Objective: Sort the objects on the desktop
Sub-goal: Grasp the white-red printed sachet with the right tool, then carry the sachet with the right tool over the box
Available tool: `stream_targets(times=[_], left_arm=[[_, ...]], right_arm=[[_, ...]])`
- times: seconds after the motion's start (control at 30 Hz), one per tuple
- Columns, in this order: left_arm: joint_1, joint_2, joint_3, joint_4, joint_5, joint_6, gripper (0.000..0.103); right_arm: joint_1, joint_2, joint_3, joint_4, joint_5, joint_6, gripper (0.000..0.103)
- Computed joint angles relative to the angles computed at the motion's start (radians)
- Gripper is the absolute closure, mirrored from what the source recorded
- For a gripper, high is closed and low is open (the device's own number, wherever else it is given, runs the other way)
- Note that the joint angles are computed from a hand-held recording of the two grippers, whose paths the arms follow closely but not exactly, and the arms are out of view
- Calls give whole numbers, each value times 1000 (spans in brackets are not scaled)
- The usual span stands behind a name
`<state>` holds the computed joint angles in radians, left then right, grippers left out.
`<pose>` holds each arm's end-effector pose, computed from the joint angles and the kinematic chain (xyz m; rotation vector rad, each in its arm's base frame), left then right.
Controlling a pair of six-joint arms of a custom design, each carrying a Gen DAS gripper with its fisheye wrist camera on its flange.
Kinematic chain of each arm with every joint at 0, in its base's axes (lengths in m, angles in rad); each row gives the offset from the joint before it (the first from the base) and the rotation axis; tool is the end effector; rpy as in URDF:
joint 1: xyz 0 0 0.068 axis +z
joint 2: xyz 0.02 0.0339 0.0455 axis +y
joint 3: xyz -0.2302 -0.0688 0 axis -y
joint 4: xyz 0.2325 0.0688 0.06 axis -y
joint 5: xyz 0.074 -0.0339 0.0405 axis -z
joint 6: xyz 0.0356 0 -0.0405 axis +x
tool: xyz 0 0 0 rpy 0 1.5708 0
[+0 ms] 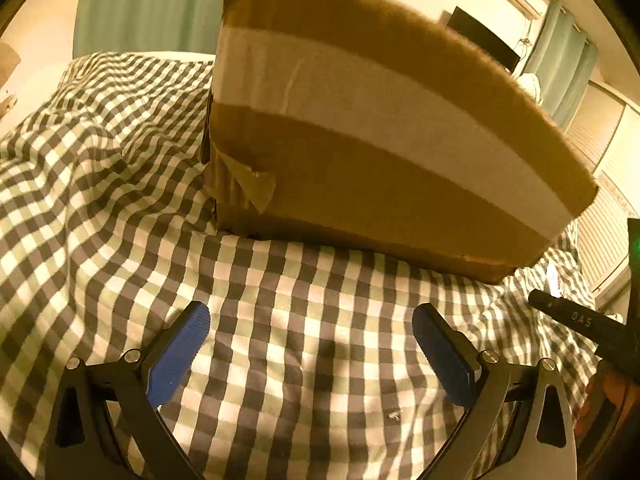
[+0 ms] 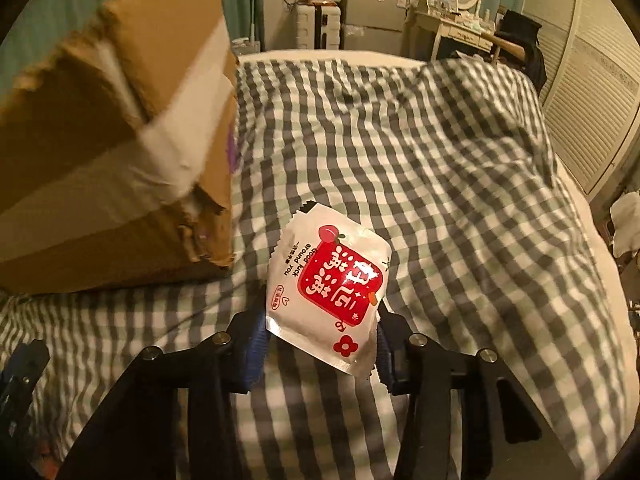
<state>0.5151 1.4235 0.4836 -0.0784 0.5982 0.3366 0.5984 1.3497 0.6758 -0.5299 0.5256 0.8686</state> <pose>0.2066 0.0939 0.1008 -0.0049 2.3854 -0.3890 0.1970 0.1127 0.1421 0.4637 2.4781 -0.1903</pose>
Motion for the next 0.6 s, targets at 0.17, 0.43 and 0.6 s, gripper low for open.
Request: stream_targets(times=[0.17,0.43,0.6], left_arm=[[32,-124,-22,-89,27,62,0],[108,-280,46,-332,84,131,0],[175,-372,132,-531,138,211,0]], right_arm=[[149,-64,29,-131,67,118,59],[285,-200,55,-282,115,224,59],[368,-280,120,-381,150,258,59]])
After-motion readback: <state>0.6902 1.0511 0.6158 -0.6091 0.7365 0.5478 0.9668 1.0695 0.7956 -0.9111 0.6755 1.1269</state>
